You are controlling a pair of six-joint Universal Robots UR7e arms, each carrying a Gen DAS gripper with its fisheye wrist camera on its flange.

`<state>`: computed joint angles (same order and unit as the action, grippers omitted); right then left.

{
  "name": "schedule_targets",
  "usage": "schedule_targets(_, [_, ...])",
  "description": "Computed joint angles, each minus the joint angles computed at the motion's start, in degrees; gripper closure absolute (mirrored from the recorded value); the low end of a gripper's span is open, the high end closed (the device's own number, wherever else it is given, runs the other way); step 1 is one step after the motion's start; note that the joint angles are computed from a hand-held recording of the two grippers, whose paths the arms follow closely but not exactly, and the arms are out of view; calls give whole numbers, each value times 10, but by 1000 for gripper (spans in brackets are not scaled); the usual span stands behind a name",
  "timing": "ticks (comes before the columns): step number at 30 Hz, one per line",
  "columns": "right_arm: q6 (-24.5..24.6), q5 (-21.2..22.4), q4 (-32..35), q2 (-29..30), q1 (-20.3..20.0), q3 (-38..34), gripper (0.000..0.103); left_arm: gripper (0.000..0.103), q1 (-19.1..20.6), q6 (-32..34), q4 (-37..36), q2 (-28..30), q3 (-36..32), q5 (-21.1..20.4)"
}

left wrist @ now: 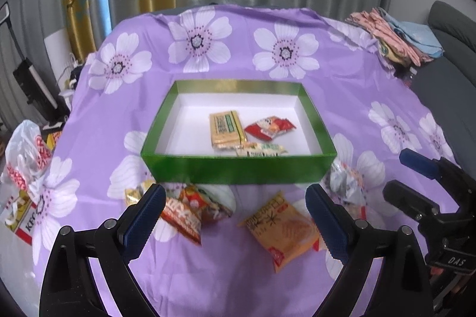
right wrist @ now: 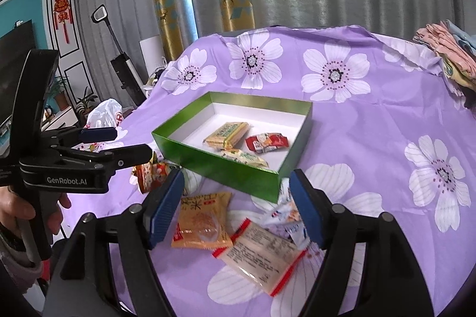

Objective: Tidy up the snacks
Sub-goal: 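Move the left gripper back toward the orange-yellow rice cracker packet, then grasp the orange-yellow rice cracker packet with the left gripper and lift it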

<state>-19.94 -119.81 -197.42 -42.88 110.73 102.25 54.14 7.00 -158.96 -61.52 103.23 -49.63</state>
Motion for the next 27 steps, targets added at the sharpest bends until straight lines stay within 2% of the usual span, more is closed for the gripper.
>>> schedule_targets(5, [17, -12, 11, -11, -5, 21, 30, 8, 16, -47, 48, -13, 4, -47])
schedule_targets(14, [39, 11, 73, -12, -19, 35, 30, 8, 39, -131, 106, -21, 12, -75])
schedule_targets(19, [20, 22, 112, 3, -24, 26, 30, 8, 52, -146, 118, -21, 13, -106])
schedule_targets(23, [11, 24, 125, 13, -29, 22, 31, 8, 63, -147, 121, -14, 10, -147])
schedule_targets(27, [-21, 33, 123, 26, -33, 15, 34, 8, 72, -156, 126, -3, 1, -172])
